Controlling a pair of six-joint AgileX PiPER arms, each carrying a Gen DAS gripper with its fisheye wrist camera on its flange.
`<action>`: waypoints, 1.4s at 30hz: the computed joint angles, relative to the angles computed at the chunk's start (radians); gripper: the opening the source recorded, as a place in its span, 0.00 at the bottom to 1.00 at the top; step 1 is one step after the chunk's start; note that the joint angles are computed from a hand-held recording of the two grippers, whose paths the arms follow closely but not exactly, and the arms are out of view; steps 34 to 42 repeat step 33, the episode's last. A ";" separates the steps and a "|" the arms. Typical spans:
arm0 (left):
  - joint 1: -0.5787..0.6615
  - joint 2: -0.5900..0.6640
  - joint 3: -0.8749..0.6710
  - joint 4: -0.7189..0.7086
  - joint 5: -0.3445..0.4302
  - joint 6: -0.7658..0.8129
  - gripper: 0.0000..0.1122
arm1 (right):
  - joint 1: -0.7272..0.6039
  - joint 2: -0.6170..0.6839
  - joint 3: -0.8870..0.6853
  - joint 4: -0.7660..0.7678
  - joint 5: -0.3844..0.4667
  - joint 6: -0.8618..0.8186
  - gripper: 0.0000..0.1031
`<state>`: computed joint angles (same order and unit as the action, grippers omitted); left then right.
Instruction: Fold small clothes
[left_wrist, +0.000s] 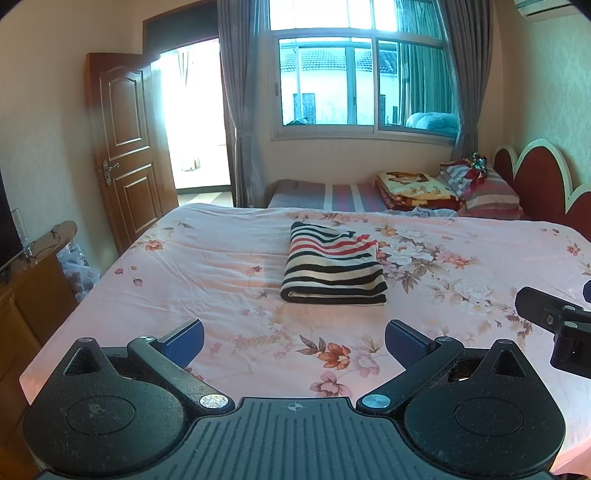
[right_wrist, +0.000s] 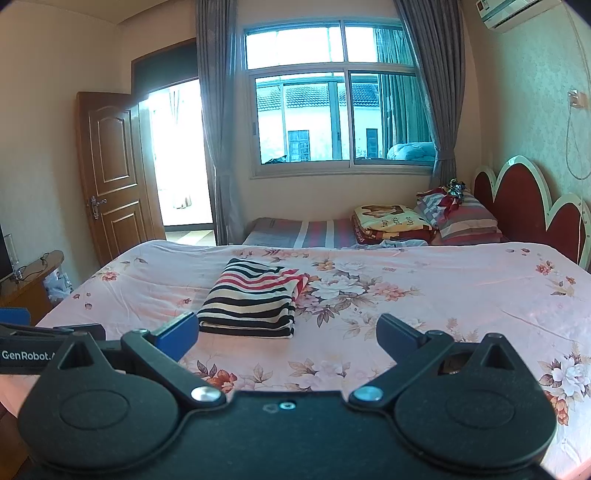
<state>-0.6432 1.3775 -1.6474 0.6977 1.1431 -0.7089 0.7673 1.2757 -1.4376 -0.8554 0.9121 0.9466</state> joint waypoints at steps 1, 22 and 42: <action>0.001 0.000 0.000 -0.001 0.001 0.000 0.92 | -0.001 0.001 0.000 0.001 0.000 -0.001 0.99; 0.085 0.028 -0.009 -0.087 -0.051 0.073 0.92 | -0.024 0.040 -0.031 0.030 -0.018 -0.034 0.99; 0.167 0.105 -0.027 -0.132 -0.147 0.135 0.92 | -0.115 0.115 -0.068 0.115 -0.065 -0.089 0.99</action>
